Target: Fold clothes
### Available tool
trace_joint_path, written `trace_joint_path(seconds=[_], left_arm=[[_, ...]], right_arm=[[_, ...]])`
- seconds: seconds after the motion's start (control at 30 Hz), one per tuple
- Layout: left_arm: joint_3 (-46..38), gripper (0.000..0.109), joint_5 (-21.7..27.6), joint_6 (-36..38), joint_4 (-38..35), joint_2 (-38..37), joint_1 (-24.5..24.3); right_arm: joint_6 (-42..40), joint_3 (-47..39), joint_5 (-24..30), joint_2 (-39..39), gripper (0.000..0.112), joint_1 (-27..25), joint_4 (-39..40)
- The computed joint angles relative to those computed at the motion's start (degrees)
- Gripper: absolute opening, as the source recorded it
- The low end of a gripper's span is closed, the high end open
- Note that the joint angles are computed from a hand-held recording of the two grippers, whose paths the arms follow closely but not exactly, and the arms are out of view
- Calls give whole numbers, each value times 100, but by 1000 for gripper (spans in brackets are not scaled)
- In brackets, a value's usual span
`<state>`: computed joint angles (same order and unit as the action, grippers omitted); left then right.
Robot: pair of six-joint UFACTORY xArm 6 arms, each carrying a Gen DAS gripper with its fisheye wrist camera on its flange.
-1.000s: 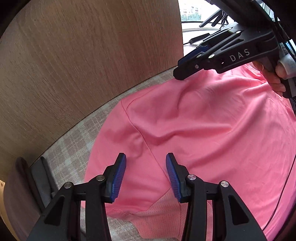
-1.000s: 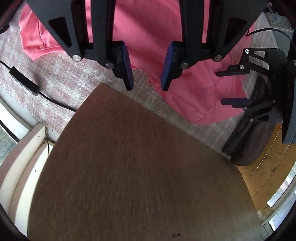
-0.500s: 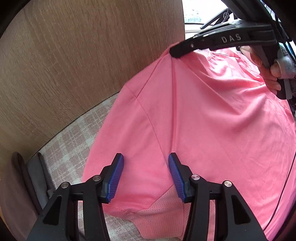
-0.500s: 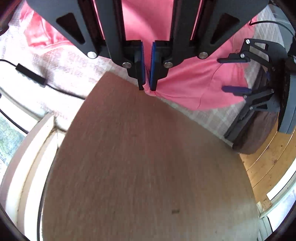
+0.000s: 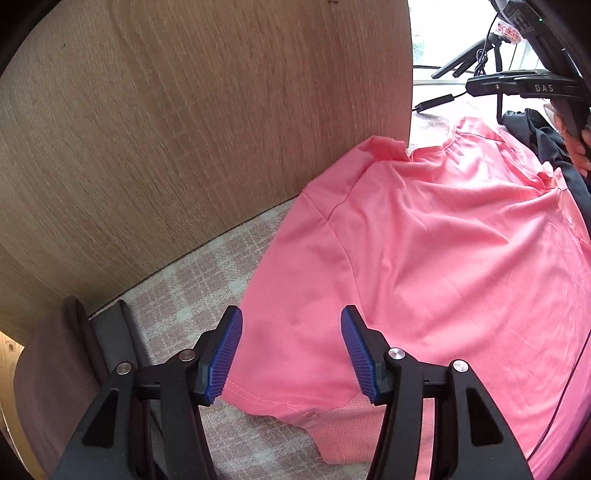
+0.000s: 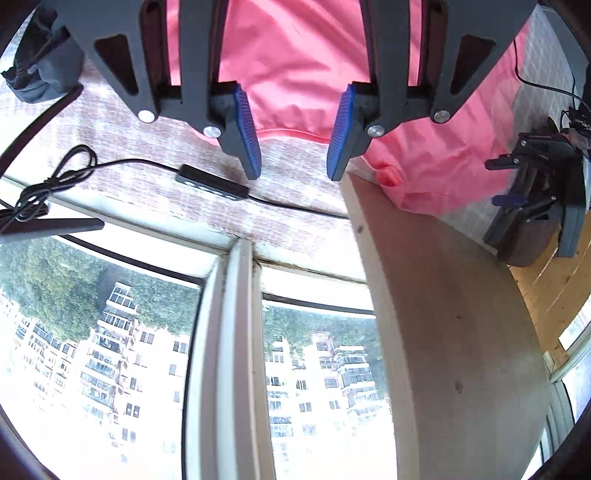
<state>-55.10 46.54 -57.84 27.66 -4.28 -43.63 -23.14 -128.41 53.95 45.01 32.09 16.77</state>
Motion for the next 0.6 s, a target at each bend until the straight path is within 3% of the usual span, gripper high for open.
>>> trace_joint_path(seconds=[0.07,0.17,0.27,0.33,0.37,0.4,0.47,0.6], left_arm=[[-257,53,96,111,-15,173,-86],[-199,53,-145,526,-177,157,262],[-135,53,-158,421,-247,23,278],[-26,53,-20,294,-226,-186,277],[138,53,118,168,-171,-396,247],[320,53,281,62,-166,-647,225],[793,54,714,-246,-163,-1350,135],[1416,54,974,-601,-488,-2023,-28]], right_arm=[[169,-213,169,198,45,-158,-463],[345,-974,674,761,45,-342,-907],[174,-1784,1223,1261,45,-479,-878],[-9,-1356,953,1085,44,-403,-1043],[56,-782,480,825,44,-336,-1485],[260,-407,108,676,44,-260,-2049],[756,-181,-177,546,44,-239,-2458],[637,619,-631,-142,45,-234,-1585]])
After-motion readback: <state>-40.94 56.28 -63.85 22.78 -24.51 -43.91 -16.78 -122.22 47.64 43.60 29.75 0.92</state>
